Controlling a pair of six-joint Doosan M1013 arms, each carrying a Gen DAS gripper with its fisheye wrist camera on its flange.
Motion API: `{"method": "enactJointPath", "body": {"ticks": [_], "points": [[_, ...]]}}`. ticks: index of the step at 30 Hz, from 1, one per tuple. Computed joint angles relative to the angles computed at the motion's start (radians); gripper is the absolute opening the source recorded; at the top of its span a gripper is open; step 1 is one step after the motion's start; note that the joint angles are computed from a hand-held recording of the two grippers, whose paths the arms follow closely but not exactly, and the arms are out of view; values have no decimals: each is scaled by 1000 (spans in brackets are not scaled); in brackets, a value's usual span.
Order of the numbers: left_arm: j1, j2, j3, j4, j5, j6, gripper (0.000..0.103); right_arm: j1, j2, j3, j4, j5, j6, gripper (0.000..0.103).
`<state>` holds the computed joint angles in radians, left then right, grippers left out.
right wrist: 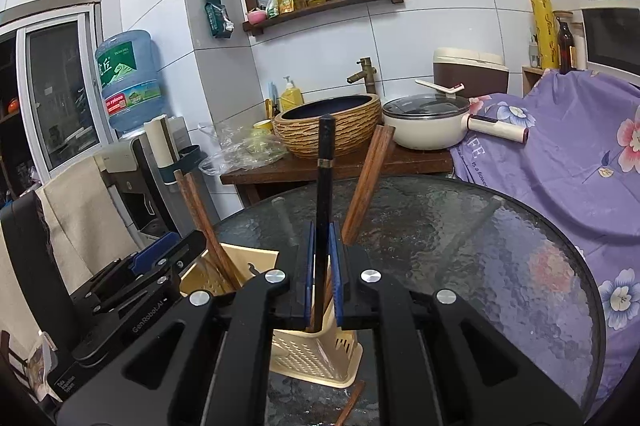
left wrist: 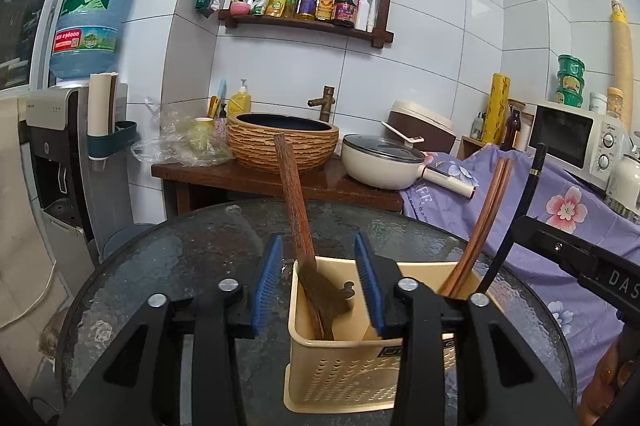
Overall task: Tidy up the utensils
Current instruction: 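Open both tools to release the spoon and chopstick in the basket, then close the left tool on another steel spoon while the right tool grips a wooden chopstick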
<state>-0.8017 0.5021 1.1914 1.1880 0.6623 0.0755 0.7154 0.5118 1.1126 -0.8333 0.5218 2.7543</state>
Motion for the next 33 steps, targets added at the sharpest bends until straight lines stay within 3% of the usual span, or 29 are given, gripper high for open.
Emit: {"method": "enactJointPath", "body": {"ticks": [2,3,4,7,12,15,21,29,33], "points": [[-3,-5,8,23,5,-15,55,-3,-2,3,7,0,3,22],[-5,-9,15,42,6,-35,57,-4,-5,7,14,-4,2,39],[-6,-13,21,53,7,-48,58,-4,-10,18,0,-8,24,49],[-10,-29,44,51,1,-50,63,4,-25,50,-71,-11,81,49],[-22,-61,99,6,5,-38,72,10,-48,99,-46,-22,66,54],[-26,-75,125,-58,0,13,75,13,-52,117,63,-15,-39,56],[-35,-88,167,-253,10,189,75,20,-37,127,285,75,-247,56],[-49,-85,203,-438,11,373,74,25,-11,140,417,176,-348,56],[-60,-83,211,-491,11,440,73,23,8,120,477,223,-392,50]]}}
